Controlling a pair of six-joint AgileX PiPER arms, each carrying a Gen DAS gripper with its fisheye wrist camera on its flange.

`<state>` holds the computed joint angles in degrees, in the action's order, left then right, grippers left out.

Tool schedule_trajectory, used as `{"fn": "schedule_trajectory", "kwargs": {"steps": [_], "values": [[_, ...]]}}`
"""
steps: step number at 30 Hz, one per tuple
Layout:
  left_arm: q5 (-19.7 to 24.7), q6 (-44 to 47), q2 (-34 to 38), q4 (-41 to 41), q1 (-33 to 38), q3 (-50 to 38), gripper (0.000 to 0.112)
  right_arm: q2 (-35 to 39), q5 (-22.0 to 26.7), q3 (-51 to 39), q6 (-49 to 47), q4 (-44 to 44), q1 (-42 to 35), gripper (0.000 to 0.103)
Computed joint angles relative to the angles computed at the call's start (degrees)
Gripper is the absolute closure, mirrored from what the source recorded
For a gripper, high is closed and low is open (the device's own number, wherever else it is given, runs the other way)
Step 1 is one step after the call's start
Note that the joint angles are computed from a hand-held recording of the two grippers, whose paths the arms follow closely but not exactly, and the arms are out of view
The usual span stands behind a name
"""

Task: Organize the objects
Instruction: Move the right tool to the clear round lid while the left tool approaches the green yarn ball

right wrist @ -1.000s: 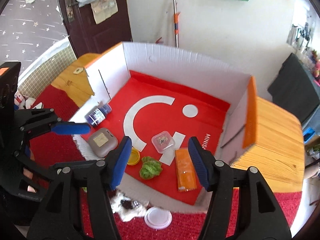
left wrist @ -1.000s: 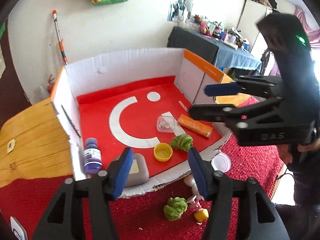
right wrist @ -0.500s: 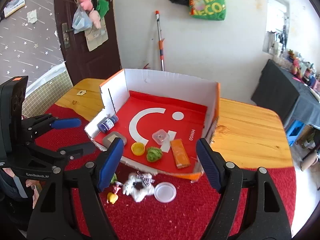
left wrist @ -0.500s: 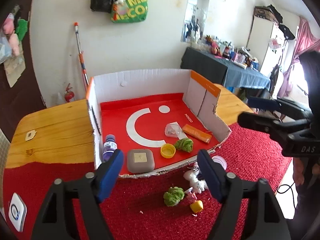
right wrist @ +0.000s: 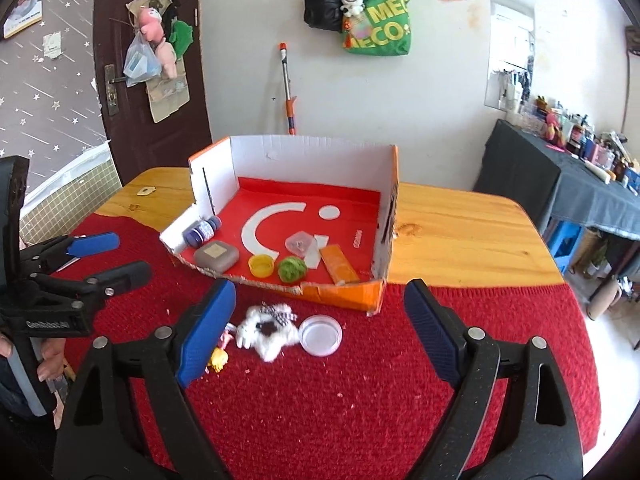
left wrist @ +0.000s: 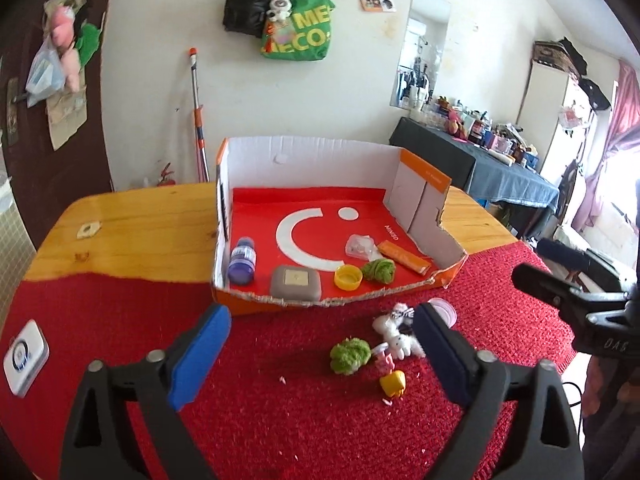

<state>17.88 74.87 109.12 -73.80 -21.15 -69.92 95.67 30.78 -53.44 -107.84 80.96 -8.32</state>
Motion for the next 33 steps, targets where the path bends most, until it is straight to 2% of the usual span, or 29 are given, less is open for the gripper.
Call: {"fn": "schedule_trajectory", "kwargs": {"steps": [3, 6, 8, 11, 13, 17, 21, 24, 30, 33], "values": [[-2.23, 10.30, 0.22, -10.50, -0.25, 2.93, 0.013, 1.29, 0.12, 1.53, -3.46, 3.31, -0.71, 0.016], [-3.25, 12.81, 1.30, -13.39, -0.78, 4.22, 0.013, 3.62, 0.08, 2.21, -4.75, 5.26, -1.34, 0.016], [-3.79, 11.58, 2.39, -12.33, -1.14, 4.21, 0.013, 5.11, -0.47, 2.34, -5.47, 6.44, -1.49, 0.016], [-4.95, 3.72, 4.41, -5.25, -1.70, 3.14, 0.013, 7.27, -1.29, 2.03, -5.26, 6.37, -1.67, 0.016], [-4.22, -1.20, 5.52, -0.86, -1.57, 2.27, 0.013, 8.18, -1.50, 1.36, -3.55, 4.65, -1.60, 0.016], [-4.10, -2.72, 6.53, 0.36, -1.62, 1.65, 0.013, 8.96, -2.40, 1.29, -4.65, 5.00, -1.34, 0.016], [-4.10, -7.54, 7.40, 5.23, -2.01, 0.45, 0.013, 9.62, -2.48, 0.59, -3.58, 3.61, -1.11, 0.016], [-3.83, -12.31, 8.37, 10.14, -2.11, -0.95, 0.013, 10.29, -2.91, -0.18, -2.38, 2.14, -0.69, 0.016], [-2.19, -25.02, 10.53, 24.86, -2.55, -4.85, 0.013, 12.01, -5.28, -2.46, 1.67, -2.07, 0.96, 0.016], [-0.80, -26.55, 11.21, 28.32, -2.73, -6.26, 0.013, 13.05, -6.62, -4.25, 6.04, -6.44, 1.73, 0.016]]}}
